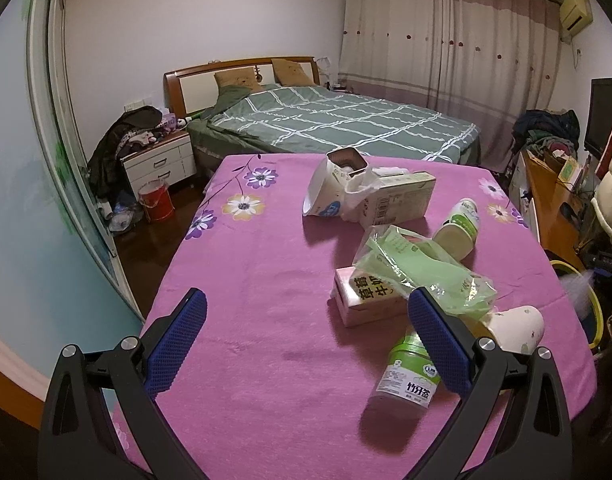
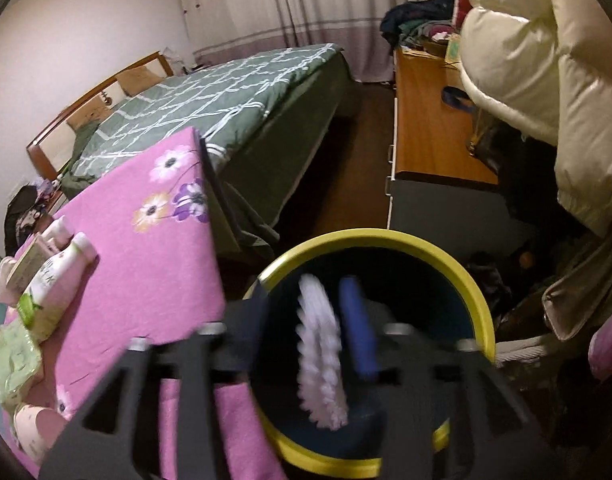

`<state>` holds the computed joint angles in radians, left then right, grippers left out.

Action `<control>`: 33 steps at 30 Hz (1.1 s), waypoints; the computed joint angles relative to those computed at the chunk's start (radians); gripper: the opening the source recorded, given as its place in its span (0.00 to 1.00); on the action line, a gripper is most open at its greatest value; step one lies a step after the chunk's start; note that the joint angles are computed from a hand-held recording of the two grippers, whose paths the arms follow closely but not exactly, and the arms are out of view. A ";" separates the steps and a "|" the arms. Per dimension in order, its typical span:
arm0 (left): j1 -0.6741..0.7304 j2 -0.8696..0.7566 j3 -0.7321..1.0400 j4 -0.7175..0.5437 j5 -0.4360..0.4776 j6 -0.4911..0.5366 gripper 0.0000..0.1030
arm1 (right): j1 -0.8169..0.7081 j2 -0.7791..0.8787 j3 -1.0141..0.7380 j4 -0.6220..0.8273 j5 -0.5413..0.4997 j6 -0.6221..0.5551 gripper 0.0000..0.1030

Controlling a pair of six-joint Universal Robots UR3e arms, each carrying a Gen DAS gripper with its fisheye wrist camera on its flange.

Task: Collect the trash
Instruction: 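Carry the mesh net with the right gripper over the yellow-rimmed bin and open, then grasp the green plastic wrapper with the left gripper and lift it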

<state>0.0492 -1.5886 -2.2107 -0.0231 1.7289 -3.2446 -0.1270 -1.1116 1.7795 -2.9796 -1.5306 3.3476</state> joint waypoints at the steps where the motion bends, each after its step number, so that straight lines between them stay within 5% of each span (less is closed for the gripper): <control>1: -0.003 0.000 0.003 -0.004 0.003 -0.001 0.96 | 0.005 0.002 -0.005 -0.001 -0.012 0.004 0.51; 17: -0.028 -0.056 0.032 -0.026 -0.057 0.009 0.96 | 0.130 -0.171 0.090 -0.051 -0.029 -0.025 0.58; 33: -0.100 -0.324 0.360 -0.171 -0.177 -0.015 0.91 | 0.137 -0.154 0.102 -0.057 0.005 -0.030 0.59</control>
